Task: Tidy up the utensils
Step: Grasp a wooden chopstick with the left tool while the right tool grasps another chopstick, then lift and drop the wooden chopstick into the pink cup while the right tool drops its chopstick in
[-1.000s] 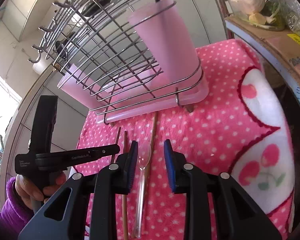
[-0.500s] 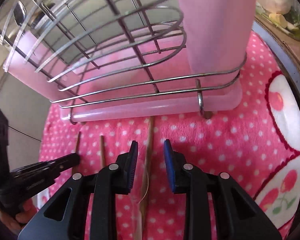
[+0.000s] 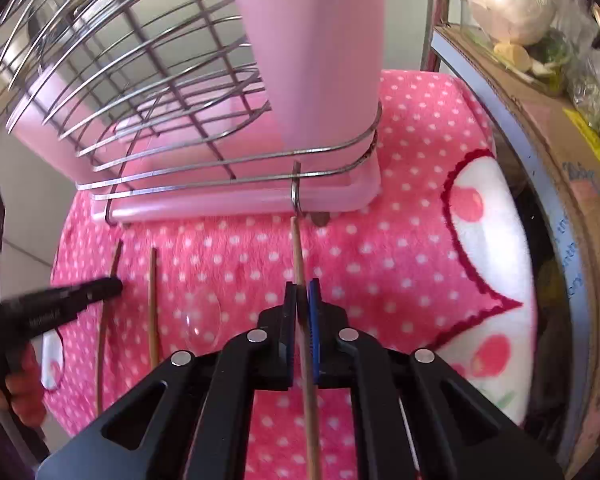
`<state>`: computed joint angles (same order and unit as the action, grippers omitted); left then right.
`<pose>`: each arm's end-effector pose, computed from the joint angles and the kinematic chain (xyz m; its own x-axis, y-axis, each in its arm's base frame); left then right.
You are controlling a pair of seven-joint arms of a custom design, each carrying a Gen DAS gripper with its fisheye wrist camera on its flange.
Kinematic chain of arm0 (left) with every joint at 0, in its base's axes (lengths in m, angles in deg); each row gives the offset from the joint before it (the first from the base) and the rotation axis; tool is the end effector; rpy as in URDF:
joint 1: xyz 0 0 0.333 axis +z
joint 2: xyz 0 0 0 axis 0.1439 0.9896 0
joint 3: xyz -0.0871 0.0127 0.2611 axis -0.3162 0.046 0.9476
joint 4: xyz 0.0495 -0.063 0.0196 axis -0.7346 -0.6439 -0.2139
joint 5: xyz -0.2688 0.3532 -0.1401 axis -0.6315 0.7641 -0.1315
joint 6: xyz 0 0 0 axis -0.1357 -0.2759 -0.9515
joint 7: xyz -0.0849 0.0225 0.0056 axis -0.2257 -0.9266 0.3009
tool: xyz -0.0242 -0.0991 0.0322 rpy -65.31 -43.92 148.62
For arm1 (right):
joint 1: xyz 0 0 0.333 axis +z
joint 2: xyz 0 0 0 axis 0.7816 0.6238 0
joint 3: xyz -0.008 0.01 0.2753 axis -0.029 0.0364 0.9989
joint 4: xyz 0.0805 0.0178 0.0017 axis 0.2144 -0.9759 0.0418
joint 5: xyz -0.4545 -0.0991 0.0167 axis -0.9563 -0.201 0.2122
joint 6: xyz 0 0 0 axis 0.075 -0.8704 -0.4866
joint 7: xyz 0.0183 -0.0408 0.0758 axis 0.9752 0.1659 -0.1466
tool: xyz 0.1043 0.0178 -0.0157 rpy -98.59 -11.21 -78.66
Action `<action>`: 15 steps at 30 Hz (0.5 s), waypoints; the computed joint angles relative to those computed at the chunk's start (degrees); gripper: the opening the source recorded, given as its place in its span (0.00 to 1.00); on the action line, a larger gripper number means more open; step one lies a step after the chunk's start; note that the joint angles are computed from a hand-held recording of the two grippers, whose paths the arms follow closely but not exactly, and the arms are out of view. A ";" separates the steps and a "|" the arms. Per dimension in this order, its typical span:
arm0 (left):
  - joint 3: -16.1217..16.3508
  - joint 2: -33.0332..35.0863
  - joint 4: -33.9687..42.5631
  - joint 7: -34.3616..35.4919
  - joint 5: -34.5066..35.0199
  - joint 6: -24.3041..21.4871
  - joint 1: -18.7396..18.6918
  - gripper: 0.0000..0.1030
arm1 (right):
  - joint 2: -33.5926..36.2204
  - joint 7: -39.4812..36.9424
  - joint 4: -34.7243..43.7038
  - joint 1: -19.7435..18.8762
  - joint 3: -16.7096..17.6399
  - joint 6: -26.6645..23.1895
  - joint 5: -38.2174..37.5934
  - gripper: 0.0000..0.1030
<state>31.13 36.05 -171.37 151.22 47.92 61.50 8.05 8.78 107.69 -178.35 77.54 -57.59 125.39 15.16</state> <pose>0.7147 -0.1420 0.4458 -0.4235 -0.8796 0.2169 -0.8981 0.3762 -0.2278 0.5917 0.3637 0.4710 -0.3921 -0.8946 -0.2146 -0.8078 0.4464 -0.3850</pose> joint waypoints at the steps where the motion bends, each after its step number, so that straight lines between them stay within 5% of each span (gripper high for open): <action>1: -0.03 -0.08 -0.14 -0.04 0.28 0.34 -0.15 0.15 | -0.44 -0.47 -0.56 0.00 0.06 0.32 0.16 0.06; 6: -0.08 -2.51 -3.51 0.58 2.20 4.20 -1.08 0.06 | -1.97 -1.18 -4.38 -0.53 0.46 3.15 3.19 0.06; 15: 0.30 -4.83 -4.61 2.68 -4.20 2.48 0.68 0.05 | -1.97 -5.69 -5.72 -2.41 0.21 5.29 10.64 0.06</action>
